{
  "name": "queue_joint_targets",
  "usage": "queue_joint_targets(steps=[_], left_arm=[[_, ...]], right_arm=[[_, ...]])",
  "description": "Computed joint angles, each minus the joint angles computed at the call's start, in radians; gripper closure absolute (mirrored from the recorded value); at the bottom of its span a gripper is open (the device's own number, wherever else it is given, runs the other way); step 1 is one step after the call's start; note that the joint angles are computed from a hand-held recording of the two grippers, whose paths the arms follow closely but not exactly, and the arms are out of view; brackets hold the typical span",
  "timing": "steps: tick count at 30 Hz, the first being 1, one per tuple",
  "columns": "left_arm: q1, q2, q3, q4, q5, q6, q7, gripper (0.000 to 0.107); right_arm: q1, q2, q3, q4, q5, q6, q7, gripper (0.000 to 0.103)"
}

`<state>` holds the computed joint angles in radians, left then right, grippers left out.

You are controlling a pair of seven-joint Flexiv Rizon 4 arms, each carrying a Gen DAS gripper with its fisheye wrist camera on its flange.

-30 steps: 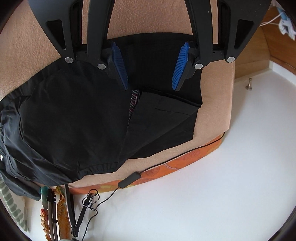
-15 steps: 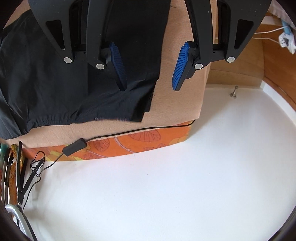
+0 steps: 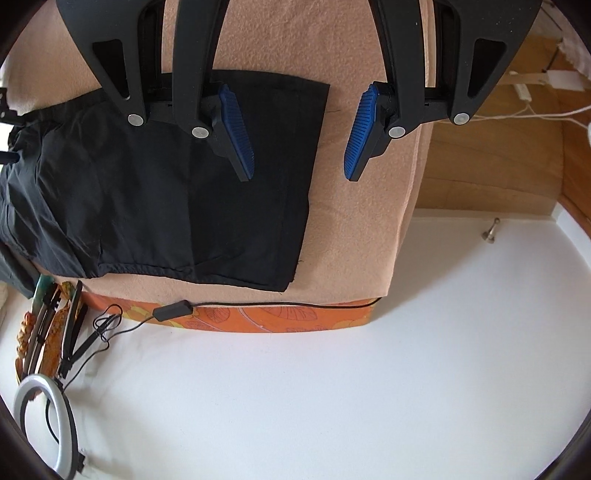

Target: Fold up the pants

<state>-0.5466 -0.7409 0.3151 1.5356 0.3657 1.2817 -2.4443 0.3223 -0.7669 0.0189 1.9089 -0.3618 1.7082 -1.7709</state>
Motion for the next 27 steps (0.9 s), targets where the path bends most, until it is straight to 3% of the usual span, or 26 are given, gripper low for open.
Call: queue_joint_targets(steps=[2,7,8,11,17,19,21,24,25,27], left_arm=[[0.044,0.018,-0.043,0.056,-0.035,0.071,-0.007,0.056],[0.131,0.030,-0.140,0.163,-0.153,0.198,0.044,0.056],[0.129,0.027,-0.139,0.168,-0.168,0.201,0.051,0.056],[0.080,0.014,-0.088,0.158,-0.203,0.176,0.056,0.056],[-0.007,0.012,0.003,0.137,-0.216,0.131,0.072,0.056],[-0.031,0.011,0.022,0.115,-0.200,0.102,0.076,0.056],[-0.051,0.006,0.034,0.084,-0.179,0.072,0.070,0.056],[-0.052,-0.007,0.005,0.027,-0.151,0.056,0.092,0.056],[-0.049,-0.014,-0.013,0.001,-0.144,0.047,0.111,0.056],[-0.054,-0.036,-0.041,-0.063,-0.129,0.018,0.149,0.056]], right_arm=[[0.061,-0.008,-0.062,0.008,0.010,0.034,0.004,0.058],[0.038,-0.011,-0.025,-0.013,0.014,0.006,0.016,0.078],[0.024,-0.012,-0.009,-0.019,0.012,-0.005,0.017,0.087],[0.031,-0.014,-0.015,-0.022,0.016,-0.005,0.029,0.097],[0.017,0.040,-0.003,0.061,-0.007,0.032,-0.018,0.099],[0.049,0.039,-0.040,0.065,0.011,0.036,-0.008,0.100],[0.010,0.030,0.006,0.043,0.001,-0.020,-0.009,0.100],[0.020,0.039,-0.007,0.069,0.002,0.023,-0.024,0.097],[-0.018,0.046,0.035,0.067,0.011,0.013,-0.025,0.094],[-0.120,0.060,0.134,0.060,0.013,-0.014,0.004,0.079]])
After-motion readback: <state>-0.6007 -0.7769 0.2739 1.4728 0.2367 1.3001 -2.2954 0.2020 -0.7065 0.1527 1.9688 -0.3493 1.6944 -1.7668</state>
